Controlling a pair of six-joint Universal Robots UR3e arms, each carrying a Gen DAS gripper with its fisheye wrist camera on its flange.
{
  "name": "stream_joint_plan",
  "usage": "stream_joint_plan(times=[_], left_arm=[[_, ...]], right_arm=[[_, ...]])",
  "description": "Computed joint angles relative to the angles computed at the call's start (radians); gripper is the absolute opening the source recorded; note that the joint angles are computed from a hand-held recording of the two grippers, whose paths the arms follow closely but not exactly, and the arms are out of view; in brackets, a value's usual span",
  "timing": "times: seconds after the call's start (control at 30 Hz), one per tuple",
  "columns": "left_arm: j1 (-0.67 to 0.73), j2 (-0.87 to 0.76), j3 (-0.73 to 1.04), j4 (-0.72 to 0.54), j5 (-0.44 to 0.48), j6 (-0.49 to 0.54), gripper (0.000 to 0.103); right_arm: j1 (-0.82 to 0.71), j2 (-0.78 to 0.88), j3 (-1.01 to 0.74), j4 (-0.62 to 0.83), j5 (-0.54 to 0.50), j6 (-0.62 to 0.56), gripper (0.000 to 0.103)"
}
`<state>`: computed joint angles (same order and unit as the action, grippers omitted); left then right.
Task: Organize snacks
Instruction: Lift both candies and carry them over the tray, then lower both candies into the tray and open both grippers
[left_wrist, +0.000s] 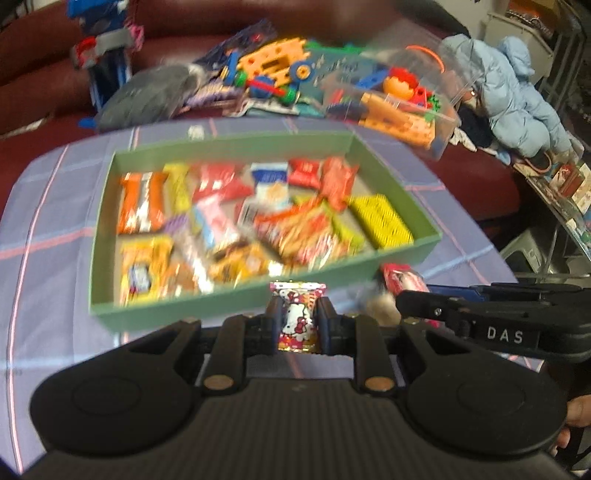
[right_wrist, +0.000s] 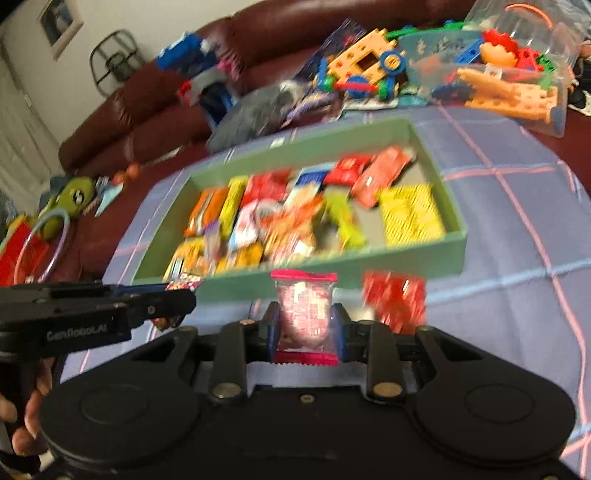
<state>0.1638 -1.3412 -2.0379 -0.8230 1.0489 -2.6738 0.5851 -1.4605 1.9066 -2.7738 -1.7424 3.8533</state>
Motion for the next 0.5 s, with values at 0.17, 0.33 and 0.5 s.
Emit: stream_joint_plan(times=[0.17, 0.33, 0.5], left_arm=[[-0.113, -0.192, 0.163, 0.099, 0.060, -0.115, 0.020], [-0.186, -0.400, 0.378, 0.121, 0.117, -0.183, 0.020], [-0.230, -0.563, 0.592, 0.096, 0.157, -0.228, 0.020]], right_arm=[[-0.103, 0.000, -0.019, -0.019, 0.025, -0.042, 0.028], [-0.199, 0.026, -0.035, -0.053, 0.064, -0.082, 0.028], [-0.275, 0.075, -0.073, -0.076, 0.120, -0.105, 0.028]])
